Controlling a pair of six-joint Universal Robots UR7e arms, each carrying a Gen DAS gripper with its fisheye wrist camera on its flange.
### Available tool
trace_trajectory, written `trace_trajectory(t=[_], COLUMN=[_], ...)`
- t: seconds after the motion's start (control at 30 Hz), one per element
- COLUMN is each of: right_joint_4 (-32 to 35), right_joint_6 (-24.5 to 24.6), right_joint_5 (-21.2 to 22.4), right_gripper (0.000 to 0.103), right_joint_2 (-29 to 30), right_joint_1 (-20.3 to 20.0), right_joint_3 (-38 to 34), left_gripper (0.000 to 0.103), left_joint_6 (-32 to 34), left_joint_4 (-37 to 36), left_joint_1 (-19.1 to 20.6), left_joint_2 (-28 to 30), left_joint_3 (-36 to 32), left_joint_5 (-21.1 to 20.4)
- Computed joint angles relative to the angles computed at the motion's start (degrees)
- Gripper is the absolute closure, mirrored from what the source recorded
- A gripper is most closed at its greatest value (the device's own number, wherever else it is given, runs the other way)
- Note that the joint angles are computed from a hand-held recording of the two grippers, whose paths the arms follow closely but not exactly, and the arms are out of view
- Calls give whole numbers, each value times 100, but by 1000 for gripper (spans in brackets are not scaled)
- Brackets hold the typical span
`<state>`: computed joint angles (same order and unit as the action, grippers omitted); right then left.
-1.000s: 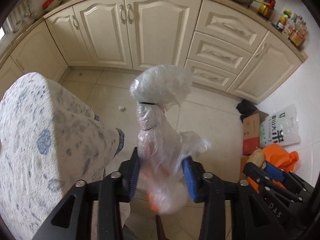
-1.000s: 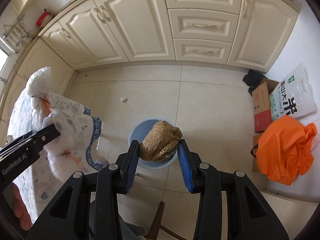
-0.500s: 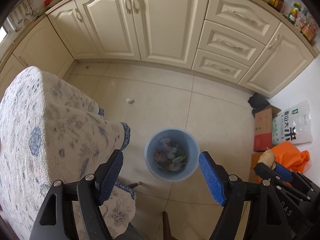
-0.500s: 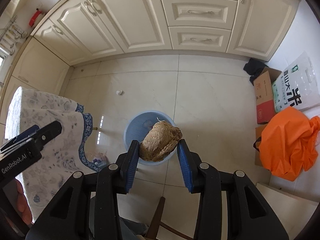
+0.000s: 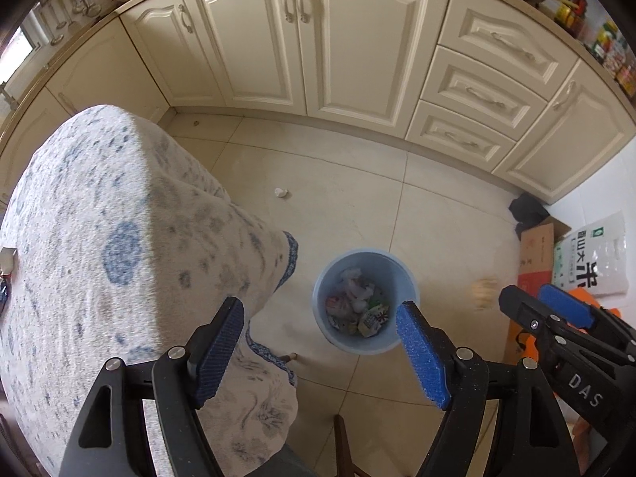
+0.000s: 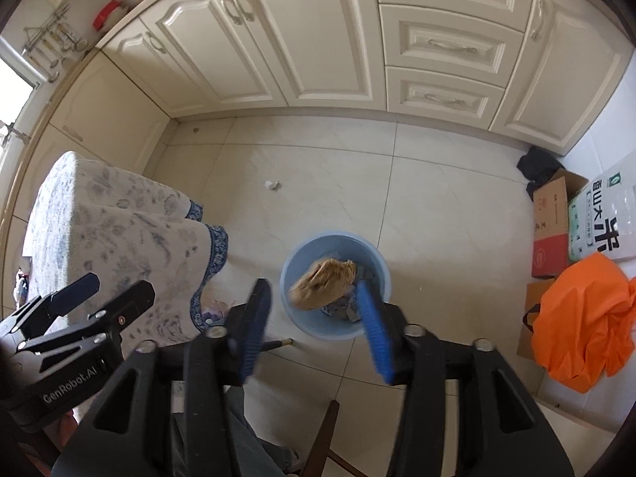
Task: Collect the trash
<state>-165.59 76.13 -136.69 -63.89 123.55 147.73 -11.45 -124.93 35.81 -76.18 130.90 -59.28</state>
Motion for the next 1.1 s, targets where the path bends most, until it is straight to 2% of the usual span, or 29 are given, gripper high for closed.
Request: trace_trajectory(t=[0.03,0.13,0.27,0.47,0.7,0.9,1.1], right_joint_4=[17,461,476,876,1507,2068,2663], right_joint_6=[-13,99,83,391,845,1194,1529], right_joint_5=[-36,-108,8,101,94,75,-1], right_gripper=[32,32,32,32,32,32,32], right_joint_2=[18,47,115,101,30,32,199], right_joint_1=[25,89,81,198,521,875,1293], right_joint_3=[-39,-238,-299,-396,-565,-822,-1254], left_gripper=[28,26,26,26,25,24,22], left_joint_6=[13,29,51,83,72,39,-102], left_joint_4=[21,100,194,376,607,929,1502], left_joint_1=[24,77,140,203,190,150,3], left_joint_2=[-51,-182,-304,-455,-796,-1297,-2102], left_joint_3=[-4,-21,-42,-106,-110,-99,-70], left_joint_5=[5,-6,-20,-102,-191,-229,-227])
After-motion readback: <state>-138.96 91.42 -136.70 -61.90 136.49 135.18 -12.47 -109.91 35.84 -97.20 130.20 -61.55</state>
